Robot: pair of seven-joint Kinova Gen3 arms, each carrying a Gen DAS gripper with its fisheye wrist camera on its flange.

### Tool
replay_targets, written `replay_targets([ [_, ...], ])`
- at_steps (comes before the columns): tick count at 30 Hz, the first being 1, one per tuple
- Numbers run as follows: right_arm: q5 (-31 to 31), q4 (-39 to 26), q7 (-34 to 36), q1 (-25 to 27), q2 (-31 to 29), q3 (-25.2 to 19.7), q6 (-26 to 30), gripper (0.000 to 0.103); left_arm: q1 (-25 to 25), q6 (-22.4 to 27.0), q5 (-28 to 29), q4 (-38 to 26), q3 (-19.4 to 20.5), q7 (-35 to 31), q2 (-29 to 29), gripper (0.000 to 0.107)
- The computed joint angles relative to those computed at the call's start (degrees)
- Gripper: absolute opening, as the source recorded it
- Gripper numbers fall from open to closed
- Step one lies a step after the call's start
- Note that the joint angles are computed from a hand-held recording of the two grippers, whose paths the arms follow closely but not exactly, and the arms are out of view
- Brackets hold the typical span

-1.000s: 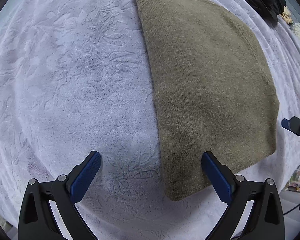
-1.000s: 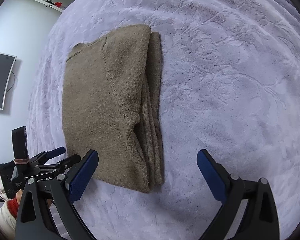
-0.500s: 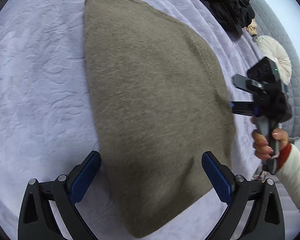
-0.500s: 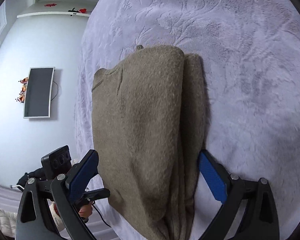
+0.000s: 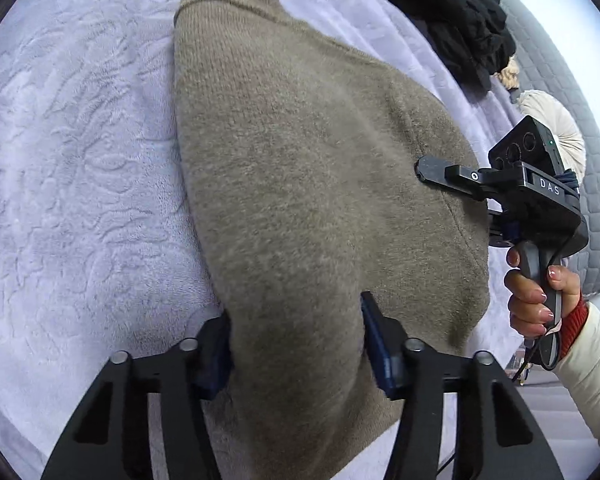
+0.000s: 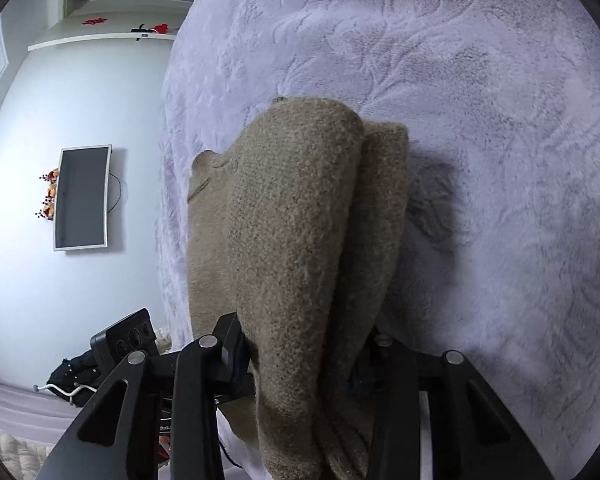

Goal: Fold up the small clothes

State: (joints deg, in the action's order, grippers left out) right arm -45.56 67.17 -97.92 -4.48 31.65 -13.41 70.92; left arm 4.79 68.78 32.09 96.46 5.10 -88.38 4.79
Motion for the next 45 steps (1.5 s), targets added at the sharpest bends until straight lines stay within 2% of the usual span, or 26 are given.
replay_targets([
  [7, -2.64, 1.00, -1.86, -1.25, -3.53, -0.71, -1.83, 0.040, -1.38, 2.51, 2.74, -0.53, -1.41, -3.04, -4.26, 0.052],
  [11, -4.11, 1.83, -3.02, -2.45, -5.91, -1.12, -2.41, 0.039, -3.46, 6.93, 3.79, -0.39, -4.17, -5.74, -8.42, 0.052],
  [17, -6.77, 5.47, -3.37, -6.02, -9.10, -2.13, -5.38, 0.040, -5.15, 13.21, 0.73, 0.22, -7.30, -6.12, -14.86, 0.052],
  [23, -8.56, 9.22, -3.11, -11.20, -7.79, -3.50, -10.00, 0.040, -8.17, 19.25, -3.24, 5.27, -12.88, -8.64, -20.62, 0.052],
  [27, -3.86, 7.87, -5.94, -15.29, -4.64, -2.98, -9.77, 0.040, -10.17, 18.43, -8.03, 9.96, -13.30, -10.04, -22.29, 0.052],
  [29, -0.22, 7.19, -8.05, -16.82, -3.80, -2.22, -9.22, 0.040, -11.27, 18.62, -9.28, 11.64, -14.76, -11.22, -22.54, 0.052],
  [30, 0.69, 7.24, -8.36, -16.85, -3.68, -2.20, -9.10, 0.040, -11.82, 18.98, -8.71, 12.30, -16.31, -12.37, -22.74, 0.053],
  [31, 1.47, 7.07, -8.56, -16.86, -3.57, -2.26, -8.82, 0.040, -12.63, 19.20, -8.48, 12.44, -16.80, -12.59, -22.92, 0.060],
  [32, 3.09, 6.22, -9.14, -17.28, -3.36, -1.99, -7.96, 0.041, -13.17, 19.25, -9.17, 12.35, -16.60, -12.48, -23.37, 0.067],
  [33, 4.74, 4.78, -9.92, -17.74, -2.94, -1.69, -6.77, 0.043, -13.47, 19.13, -9.92, 12.09, -15.96, -12.05, -23.71, 0.069],
  [34, 6.53, 4.34, -10.21, -18.04, -3.06, -1.38, -5.73, 0.045, -13.57, 18.99, -10.31, 11.87, -15.42, -11.66, -23.88, 0.069],
  [36, 10.37, 2.92, -11.98, -19.28, -3.33, -0.37, -3.99, 0.056, -13.67, 19.93, -11.22, 11.56, -15.21, -11.27, -24.35, 0.069],
  [40, 15.75, 0.24, -15.00, -20.54, -4.45, 0.89, -0.69, 0.063, -12.77, 18.42, -12.84, 9.85, -10.88, -6.59, -24.68, 0.070],
  [43, 20.93, -1.66, -18.20, -22.39, -6.03, 2.25, 2.49, 0.064, -11.71, 17.34, -15.42, 8.52, -9.07, -3.62, -25.39, 0.092],
  [45, 24.72, -3.19, -20.73, -24.04, -7.07, 3.13, 5.01, 0.067, -10.93, 17.82, -16.91, 7.81, -9.69, -3.40, -26.37, 0.092],
])
